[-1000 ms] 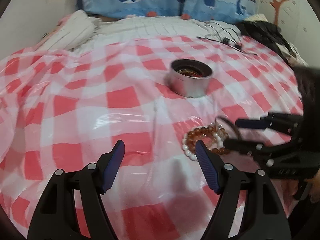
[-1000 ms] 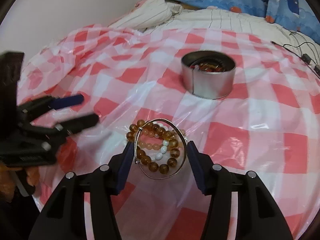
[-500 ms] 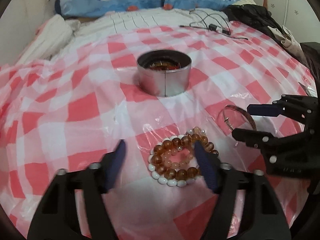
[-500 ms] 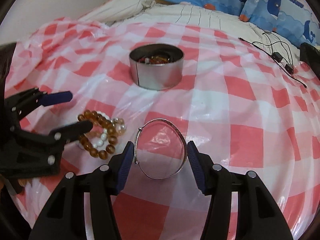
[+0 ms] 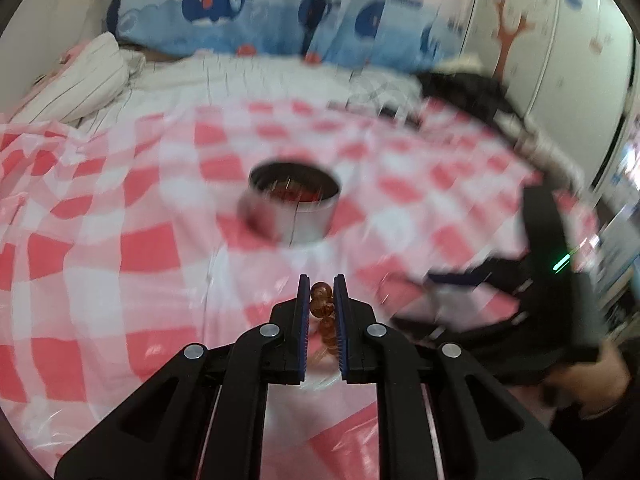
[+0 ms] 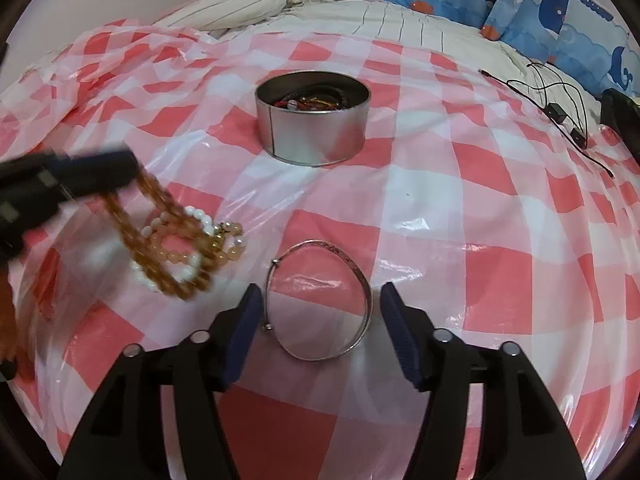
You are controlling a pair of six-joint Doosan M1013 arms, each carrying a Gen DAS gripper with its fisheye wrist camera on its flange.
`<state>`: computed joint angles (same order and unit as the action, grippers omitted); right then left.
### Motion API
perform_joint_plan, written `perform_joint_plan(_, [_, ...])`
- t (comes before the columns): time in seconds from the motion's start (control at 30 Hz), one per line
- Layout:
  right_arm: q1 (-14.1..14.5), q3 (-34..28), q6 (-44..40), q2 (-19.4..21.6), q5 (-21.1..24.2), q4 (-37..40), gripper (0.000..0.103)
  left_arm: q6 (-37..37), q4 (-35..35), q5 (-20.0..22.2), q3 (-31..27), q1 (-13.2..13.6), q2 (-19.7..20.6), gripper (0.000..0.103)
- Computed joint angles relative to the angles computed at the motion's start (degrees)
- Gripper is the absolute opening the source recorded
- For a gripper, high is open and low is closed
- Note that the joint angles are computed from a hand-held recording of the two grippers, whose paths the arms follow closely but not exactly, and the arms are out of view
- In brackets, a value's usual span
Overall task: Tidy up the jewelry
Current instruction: 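Grasp the silver bangle with the right tool and lift it, then grasp the brown beaded bracelet with the left tool while the right tool holds the bangle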
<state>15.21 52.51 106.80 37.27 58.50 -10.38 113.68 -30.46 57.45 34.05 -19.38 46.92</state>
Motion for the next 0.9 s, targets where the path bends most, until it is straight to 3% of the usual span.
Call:
perform_joint_plan(0.07, [0.1,-0.1,0.0,0.1,0.2,-0.2,0.063,-2.3,0.4,-1.0,-0.3,0.2,0.2,0.011])
perform_joint_plan(0.1, [0.1,-0.1,-0.1,0.1,0.2,-0.3,0.063,-6.3,4.6,0.0,-1.9,-0.1,1.0,0.011])
perform_joint_plan(0.2, [0.1,-0.2,0.1,0.1,0.2,-0.6,0.066,-16.0,19.7,7.0,-8.1,-1.3,4.6,0.011])
perform_joint_plan(0.23, [0.1,-0.1,0.2,0.1,0.1,-0.6,0.067,-16.9,21.7,8.5,-9.4,-1.4,5.3,0.011])
perform_joint_plan(0.37, [0.2,-0.1,0.3,0.1,0.0,-0.8,0.068,-15.3,21.5,8.0,-8.2,-1.5,4.7,0.015])
perform_joint_plan(0.43, [0.2,-0.1,0.2,0.2,0.0,-0.7,0.068,-15.2,23.3,8.4,-8.3,-1.8,4.8,0.033])
perform_joint_plan(0.5, [0.1,-0.2,0.0,0.3,0.3,-0.5,0.068,-15.3,25.1,9.1,-8.6,-2.1,5.1,0.041])
perform_joint_plan(0.6, [0.1,-0.3,-0.3,0.3,0.2,0.0,0.068,-14.0,26.0,10.3,-9.8,-2.3,6.0,0.042])
perform_joint_plan(0.63, [0.0,-0.3,-0.7,0.3,0.2,0.8,0.066,-13.2,26.5,10.5,-9.6,-2.5,6.0,0.042])
perform_joint_plan(0.67, [-0.2,-0.2,-1.3,0.2,-0.1,1.8,0.057,-12.5,27.0,10.5,-9.2,-2.6,5.8,0.042])
perform_joint_plan(0.7, [-0.3,0.0,-1.4,0.2,-0.4,2.4,0.056,-11.3,28.2,10.9,-9.0,-3.0,5.8,0.037])
perform_joint_plan(0.8, [-0.3,0.9,-2.0,-0.5,-2.4,3.3,0.055,-10.4,29.9,9.8,-7.9,-3.4,5.0,0.010])
perform_joint_plan(0.9, [-0.3,1.7,-1.1,-1.2,-4.5,2.8,0.055,-11.9,24.3,8.0,-6.9,-2.1,4.0,0.010])
